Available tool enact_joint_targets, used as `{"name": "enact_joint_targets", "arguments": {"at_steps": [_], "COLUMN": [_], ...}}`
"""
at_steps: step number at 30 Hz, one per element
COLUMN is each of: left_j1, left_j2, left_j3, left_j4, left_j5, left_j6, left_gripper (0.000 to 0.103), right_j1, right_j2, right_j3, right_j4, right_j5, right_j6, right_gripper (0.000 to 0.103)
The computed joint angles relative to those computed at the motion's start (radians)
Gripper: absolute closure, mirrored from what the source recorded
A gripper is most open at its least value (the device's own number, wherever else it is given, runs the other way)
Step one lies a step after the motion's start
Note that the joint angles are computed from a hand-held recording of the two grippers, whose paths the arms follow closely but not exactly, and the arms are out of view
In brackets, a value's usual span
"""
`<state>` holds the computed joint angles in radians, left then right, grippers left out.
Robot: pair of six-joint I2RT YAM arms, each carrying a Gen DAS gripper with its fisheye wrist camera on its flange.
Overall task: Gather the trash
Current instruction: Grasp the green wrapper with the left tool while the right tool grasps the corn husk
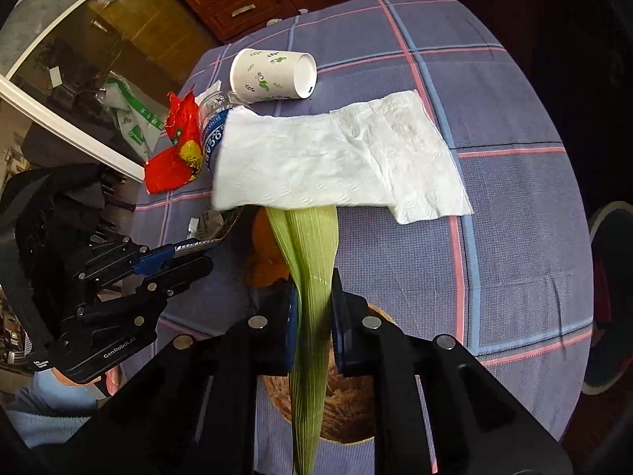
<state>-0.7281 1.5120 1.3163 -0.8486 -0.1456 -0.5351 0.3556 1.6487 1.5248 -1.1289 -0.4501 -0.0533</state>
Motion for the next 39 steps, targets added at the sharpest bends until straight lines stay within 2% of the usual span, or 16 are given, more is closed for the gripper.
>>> {"name": "enact_joint_targets", "arguments": {"at_steps": [4, 11, 19, 26, 31, 36, 39], "left_j1": [-0.056, -0.133, -0.222, -0.256, -0.264, -0.258, -0.246], "left_j2": [-0.056, -0.15, -0.145, -0.089, -0.065, -0.066, -0.078], "left_j3": [-0.001, 0.004, 0.116, 0.221, 0.233, 0.193, 0.163], "left_j4": [-0.039, -0.108, -0.19, -0.211, -0.212, -0.175, -0.154], "left_j5": [-0.05, -0.107, -0.192, -0.216, -0.208, -0.186, -0.174], "left_j6": [-0.049, -0.14, -0.193, -0.199, -0.195, -0.205, -0.205], "left_gripper": [0.095, 0.097, 0.097, 0.097, 0.097, 0.097, 0.097], "right_j1": [-0.01, -0.03, -0.114, -0.216, -0.276, -0.267, -0.202], "right_j2": [-0.057, -0.173, -0.269, -0.311, -0.324, -0.314, -0.312], "right_j3": [-0.019, -0.069, -0.069, -0.049, -0.042, -0.049, -0.075], "right_j4": [-0.021, -0.053, -0.097, -0.148, -0.174, -0.173, -0.157], "right_j5": [-0.016, -0.05, -0.129, -0.191, -0.216, -0.202, -0.17], "right_j6": [-0.02, -0.049, -0.08, -0.129, -0.157, -0.153, -0.134], "right_gripper": [0.092, 0.092, 0.093, 0.093, 0.093, 0.093, 0.093]}}
